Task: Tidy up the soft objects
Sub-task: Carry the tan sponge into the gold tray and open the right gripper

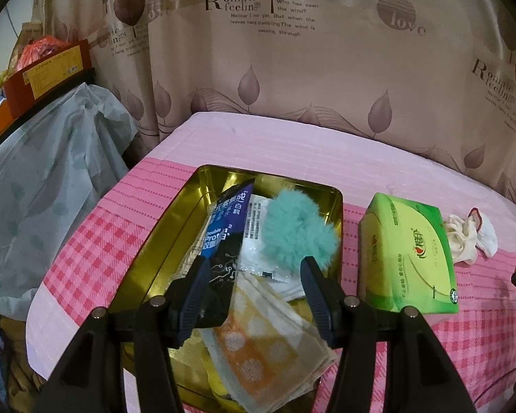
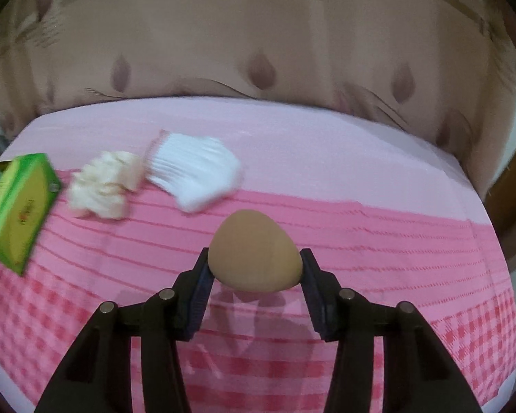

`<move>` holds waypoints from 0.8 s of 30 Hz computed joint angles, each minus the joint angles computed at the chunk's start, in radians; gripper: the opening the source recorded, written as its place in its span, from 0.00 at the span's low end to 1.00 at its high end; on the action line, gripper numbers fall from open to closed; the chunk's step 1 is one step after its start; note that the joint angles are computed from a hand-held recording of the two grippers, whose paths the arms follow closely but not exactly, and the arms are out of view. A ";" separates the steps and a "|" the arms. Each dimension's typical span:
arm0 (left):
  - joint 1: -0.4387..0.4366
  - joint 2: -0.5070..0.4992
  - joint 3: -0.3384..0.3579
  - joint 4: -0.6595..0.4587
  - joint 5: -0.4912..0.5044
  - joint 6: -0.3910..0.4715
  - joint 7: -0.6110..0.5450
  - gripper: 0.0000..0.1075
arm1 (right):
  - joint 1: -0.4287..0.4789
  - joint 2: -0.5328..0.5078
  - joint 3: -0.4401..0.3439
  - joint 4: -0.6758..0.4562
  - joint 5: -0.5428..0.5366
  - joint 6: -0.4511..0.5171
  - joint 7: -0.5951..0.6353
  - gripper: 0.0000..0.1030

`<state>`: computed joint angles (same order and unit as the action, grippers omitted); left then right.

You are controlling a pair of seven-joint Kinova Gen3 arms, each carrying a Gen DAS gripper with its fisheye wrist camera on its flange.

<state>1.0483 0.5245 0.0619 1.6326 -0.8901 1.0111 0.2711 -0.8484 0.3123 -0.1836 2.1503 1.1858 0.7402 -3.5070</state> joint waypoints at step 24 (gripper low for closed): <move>-0.028 -0.063 0.021 0.070 -0.026 0.041 0.051 0.52 | -0.224 0.152 0.013 -0.443 -0.075 -0.165 0.429 0.44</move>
<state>1.0200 0.4613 0.0834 1.7027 -0.9160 1.0523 0.3217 -1.0722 0.4647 -0.1710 1.7068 1.1104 0.5753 -3.0777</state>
